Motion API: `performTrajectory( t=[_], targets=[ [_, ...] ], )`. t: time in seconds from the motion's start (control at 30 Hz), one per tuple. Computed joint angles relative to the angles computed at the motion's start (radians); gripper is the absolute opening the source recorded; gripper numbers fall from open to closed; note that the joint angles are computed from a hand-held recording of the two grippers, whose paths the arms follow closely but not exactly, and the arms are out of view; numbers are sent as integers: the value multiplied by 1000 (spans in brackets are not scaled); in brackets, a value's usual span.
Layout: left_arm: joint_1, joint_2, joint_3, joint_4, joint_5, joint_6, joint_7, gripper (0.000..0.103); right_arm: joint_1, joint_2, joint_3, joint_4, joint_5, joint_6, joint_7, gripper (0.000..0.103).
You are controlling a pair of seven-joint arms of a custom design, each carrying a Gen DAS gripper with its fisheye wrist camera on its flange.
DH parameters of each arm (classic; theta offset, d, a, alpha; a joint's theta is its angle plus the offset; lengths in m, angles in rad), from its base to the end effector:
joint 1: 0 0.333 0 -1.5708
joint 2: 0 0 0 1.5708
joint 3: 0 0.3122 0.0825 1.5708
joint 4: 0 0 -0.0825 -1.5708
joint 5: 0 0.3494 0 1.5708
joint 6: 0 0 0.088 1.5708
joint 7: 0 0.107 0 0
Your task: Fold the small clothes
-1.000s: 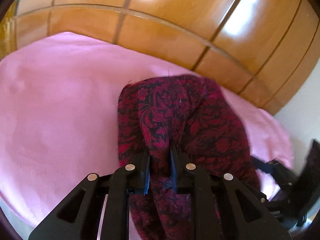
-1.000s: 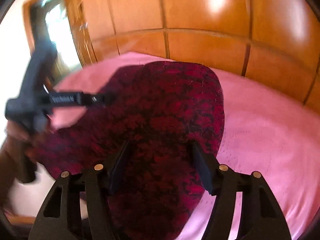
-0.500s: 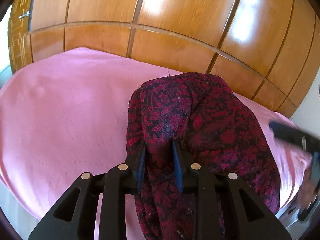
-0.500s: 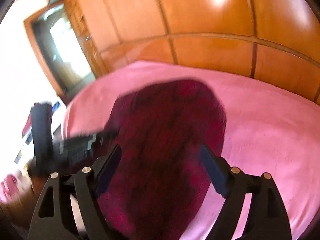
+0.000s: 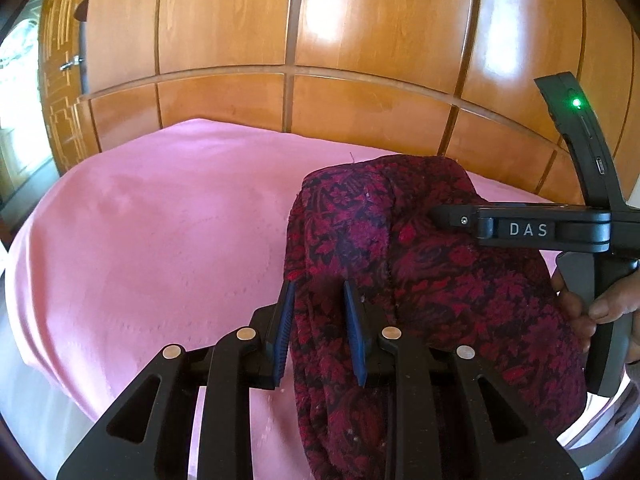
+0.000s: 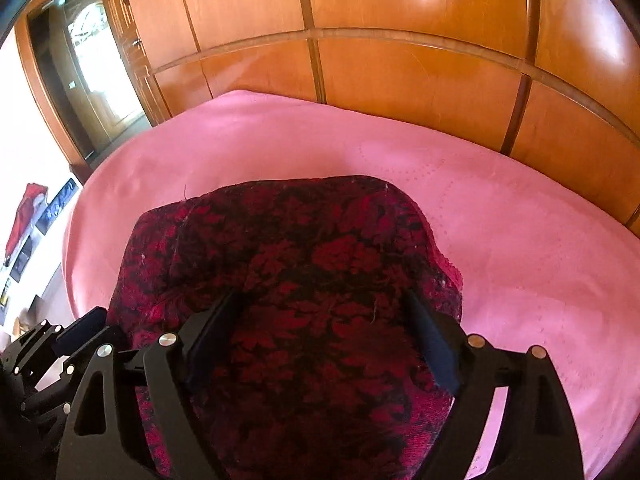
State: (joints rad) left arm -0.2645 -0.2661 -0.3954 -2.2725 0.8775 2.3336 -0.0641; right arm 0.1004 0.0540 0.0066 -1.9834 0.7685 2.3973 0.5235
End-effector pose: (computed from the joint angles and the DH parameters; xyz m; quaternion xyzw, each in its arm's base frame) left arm 0.3742 -0.2890 0.5068 -0.7670 0.4910 -0.2552 0.3248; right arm 0.5656 0.0661 0.4896 -0.8457 0.4096 -0.0649 0.3360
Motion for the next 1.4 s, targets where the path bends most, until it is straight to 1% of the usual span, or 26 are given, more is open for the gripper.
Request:
performTrajectory(
  t=[0.03,0.07,0.1,0.13,0.2,0.33,0.37,0.4,0.43,0.57,0.67,0.77,0.83,0.93,1.0,1.1,1.17,1.23,1.3,1.33,1.37,1.4],
  targets=[
    [-1,3,-14,10,5,-43,-5,34,-1,4,0,1,9,0,-4,85],
    [-4,4,-18,14,7,-60,-8,36,-4,6,-1,3,18,-2,-5,87],
    [-8,2,-14,11,3,-60,-8,36,-8,4,-3,2,32,-7,-5,93],
    [-11,0,-11,9,-4,-62,-8,36,-9,13,-3,19,32,-15,7,96],
    [-13,2,-12,13,-5,-82,-7,44,-18,18,-6,32,49,-38,14,100],
    [-20,-2,-9,11,-12,-98,-3,44,-45,20,-18,49,97,-98,0,100],
    [-23,-5,-10,10,-15,-103,-2,47,-53,23,-22,56,108,-115,-5,100],
    [-23,-2,-11,12,-16,-112,0,51,-67,24,-29,61,128,-145,-12,100],
    [-24,-4,-11,10,-15,-117,-1,52,-79,24,-35,61,143,-173,-17,100],
    [-24,-17,-2,-11,-20,-95,-1,58,-144,62,-65,104,178,-362,-14,101],
    [-15,-39,15,-42,-27,-34,-1,58,-198,107,-77,134,205,-488,0,101],
    [4,-59,19,-73,-33,14,-8,64,-251,165,-77,184,229,-621,36,101],
    [18,-78,26,-104,-38,75,-19,64,-276,198,-70,209,238,-681,54,101],
    [48,-107,33,-153,-41,172,-38,64,-301,235,-55,242,250,-739,71,101],
    [70,-118,27,-175,-45,219,-47,64,-311,258,-45,265,250,-772,82,101],
    [111,-135,28,-217,-43,325,-65,65,-321,287,-31,289,252,-811,88,101],
    [147,-148,29,-253,-35,420,-85,65,-329,302,-24,298,259,-831,92,101],
    [198,-152,22,-285,-18,530,-115,65,-331,315,-18,303,266,-839,97,101],
    [256,-153,2,-311,-3,632,-148,64,-333,327,-10,310,276,-846,99,101],
    [299,-152,-15,-325,12,696,-174,64,-334,342,-7,325,279,-851,102,101],
    [356,-148,-39,-339,31,776,-208,65,-336,349,-4,328,280,-851,98,101],
    [425,-148,-76,-351,47,852,-241,65,-336,352,-1,330,281,-851,95,101]
  ],
)
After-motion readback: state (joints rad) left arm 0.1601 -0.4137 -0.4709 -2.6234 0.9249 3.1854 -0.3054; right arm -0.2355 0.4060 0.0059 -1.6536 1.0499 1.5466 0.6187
